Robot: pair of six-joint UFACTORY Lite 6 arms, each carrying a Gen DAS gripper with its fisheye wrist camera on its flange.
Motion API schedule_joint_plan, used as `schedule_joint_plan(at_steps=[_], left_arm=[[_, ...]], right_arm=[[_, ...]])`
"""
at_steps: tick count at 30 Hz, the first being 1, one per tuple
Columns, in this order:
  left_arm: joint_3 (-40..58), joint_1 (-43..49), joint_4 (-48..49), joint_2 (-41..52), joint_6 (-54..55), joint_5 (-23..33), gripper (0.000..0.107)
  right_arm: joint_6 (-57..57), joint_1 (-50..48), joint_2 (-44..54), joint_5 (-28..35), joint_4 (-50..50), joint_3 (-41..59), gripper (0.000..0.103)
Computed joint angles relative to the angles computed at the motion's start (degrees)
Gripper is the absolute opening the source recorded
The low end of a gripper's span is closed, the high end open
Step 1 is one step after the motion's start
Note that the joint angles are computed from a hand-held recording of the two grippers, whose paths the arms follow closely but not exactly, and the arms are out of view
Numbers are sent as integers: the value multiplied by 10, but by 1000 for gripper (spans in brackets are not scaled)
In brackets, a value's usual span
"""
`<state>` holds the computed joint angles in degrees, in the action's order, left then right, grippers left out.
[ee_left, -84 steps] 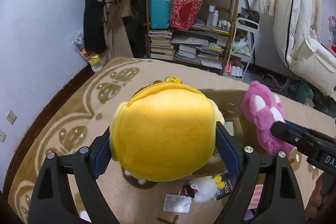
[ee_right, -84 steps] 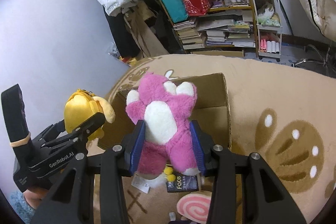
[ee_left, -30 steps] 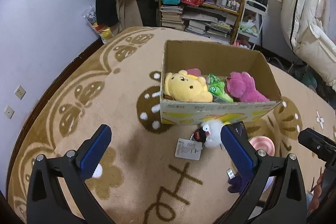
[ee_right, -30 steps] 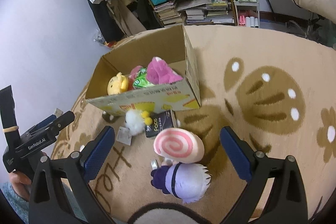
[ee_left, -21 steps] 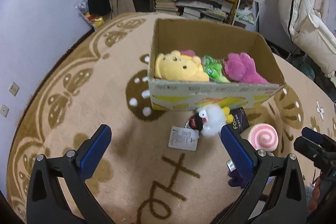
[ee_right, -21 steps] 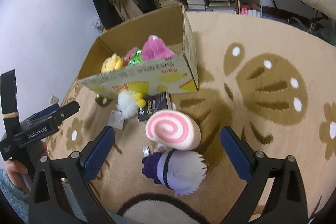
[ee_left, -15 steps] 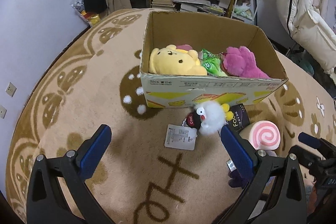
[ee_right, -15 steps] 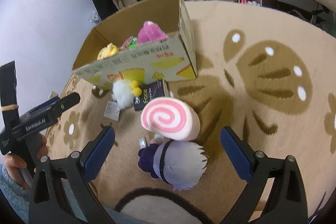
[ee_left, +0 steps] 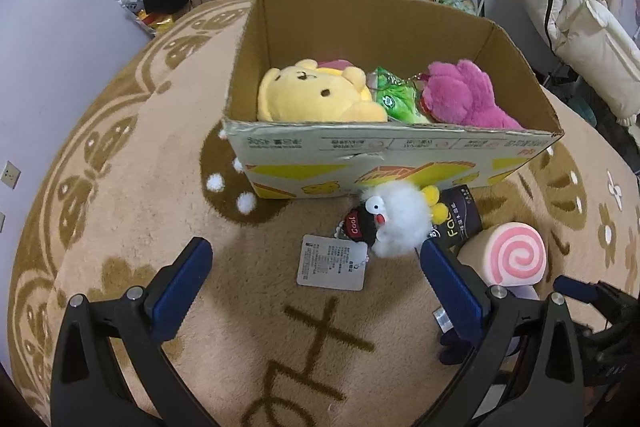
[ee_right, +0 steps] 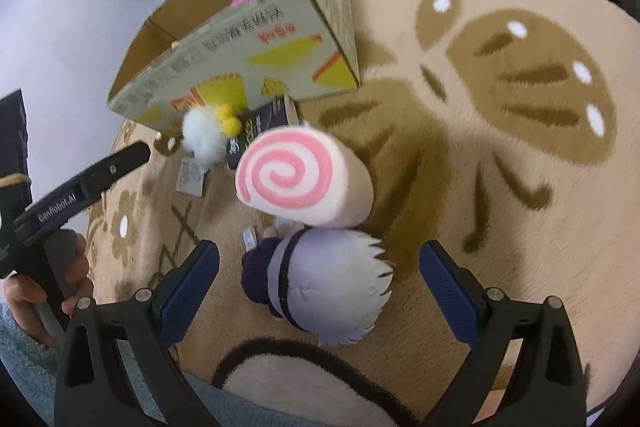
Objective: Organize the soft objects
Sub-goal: 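Lower the left tool onto the white fluffy chick while the right tool grasps the purple-haired doll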
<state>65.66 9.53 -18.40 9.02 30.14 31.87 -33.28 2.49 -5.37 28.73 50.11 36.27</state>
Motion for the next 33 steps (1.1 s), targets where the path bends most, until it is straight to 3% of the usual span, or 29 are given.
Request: schedule_joint_plan(at_steps=[16,31,33], left_arm=[[28,-10,-73,66,28,-6,103],[38,-29,-110,99,49,-27,100],[43,-32,-112,108,46,-26,100]], right_arm=[[31,31,67,-29,-5,13,103],[-6,9,80,-15,19,19,103],[-6,3,79,-13,16,19,99]])
